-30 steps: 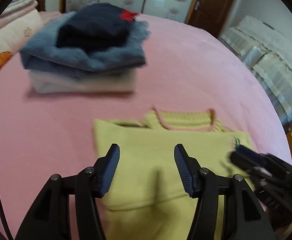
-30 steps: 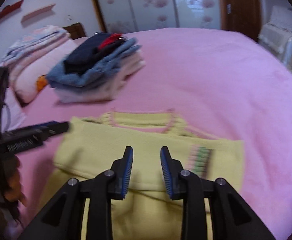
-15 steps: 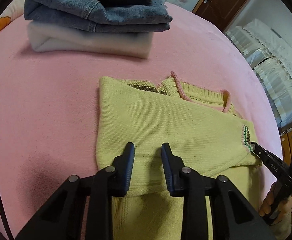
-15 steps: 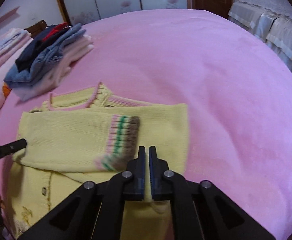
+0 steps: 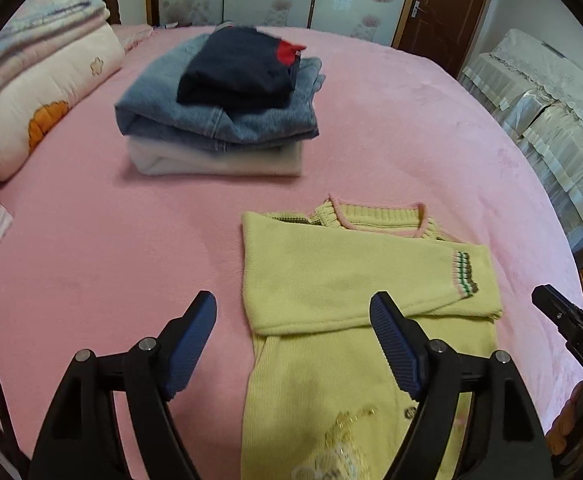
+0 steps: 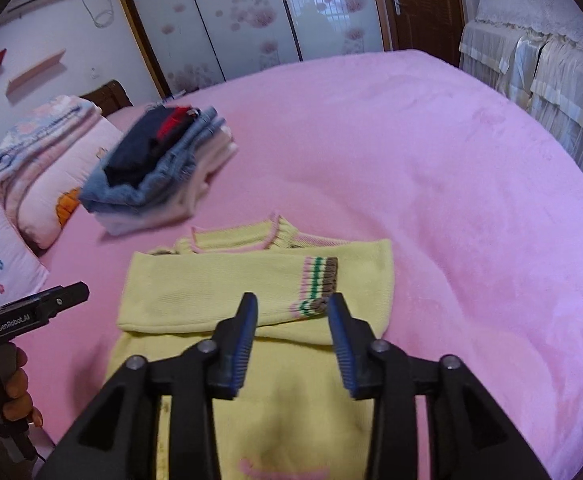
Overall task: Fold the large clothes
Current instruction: 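Move both tools down to the striped hem ribbing of the cardigan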
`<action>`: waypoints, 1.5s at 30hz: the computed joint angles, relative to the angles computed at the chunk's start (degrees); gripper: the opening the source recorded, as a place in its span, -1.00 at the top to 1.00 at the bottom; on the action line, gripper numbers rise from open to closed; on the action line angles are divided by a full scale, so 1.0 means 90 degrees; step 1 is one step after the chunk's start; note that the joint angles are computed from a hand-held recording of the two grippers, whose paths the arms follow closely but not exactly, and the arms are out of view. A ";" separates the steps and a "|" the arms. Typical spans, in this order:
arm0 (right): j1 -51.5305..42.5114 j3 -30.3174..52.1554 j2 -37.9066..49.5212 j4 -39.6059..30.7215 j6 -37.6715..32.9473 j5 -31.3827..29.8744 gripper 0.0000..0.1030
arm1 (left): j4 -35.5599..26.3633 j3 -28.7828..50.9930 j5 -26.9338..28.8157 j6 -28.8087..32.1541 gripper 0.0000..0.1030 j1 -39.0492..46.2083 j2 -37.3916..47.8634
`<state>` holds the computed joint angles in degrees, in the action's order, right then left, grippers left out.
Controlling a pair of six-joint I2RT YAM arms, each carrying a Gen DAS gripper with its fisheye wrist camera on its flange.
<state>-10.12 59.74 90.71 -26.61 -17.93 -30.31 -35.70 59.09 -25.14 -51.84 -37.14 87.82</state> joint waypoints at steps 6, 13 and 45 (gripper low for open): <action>-0.0693 -0.0288 -0.1398 -0.1174 -0.0550 -0.0788 0.24 | -0.1726 0.0613 -0.0878 -0.0901 -0.51 -0.1220 -0.0575; -0.1841 -0.0662 -0.2486 -0.2627 -0.2044 -0.1453 0.16 | -0.2593 0.0563 -0.1175 -0.2464 -0.51 -0.2654 -0.0927; -0.3968 -0.2202 -0.0141 -0.1718 -0.4814 -0.0169 0.09 | 0.2909 -0.4378 0.0129 -0.4794 -0.51 -0.4190 -0.0746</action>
<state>-45.84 39.92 89.44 -42.07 -61.25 -31.83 -9.52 19.69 -23.98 -94.99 -74.86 81.10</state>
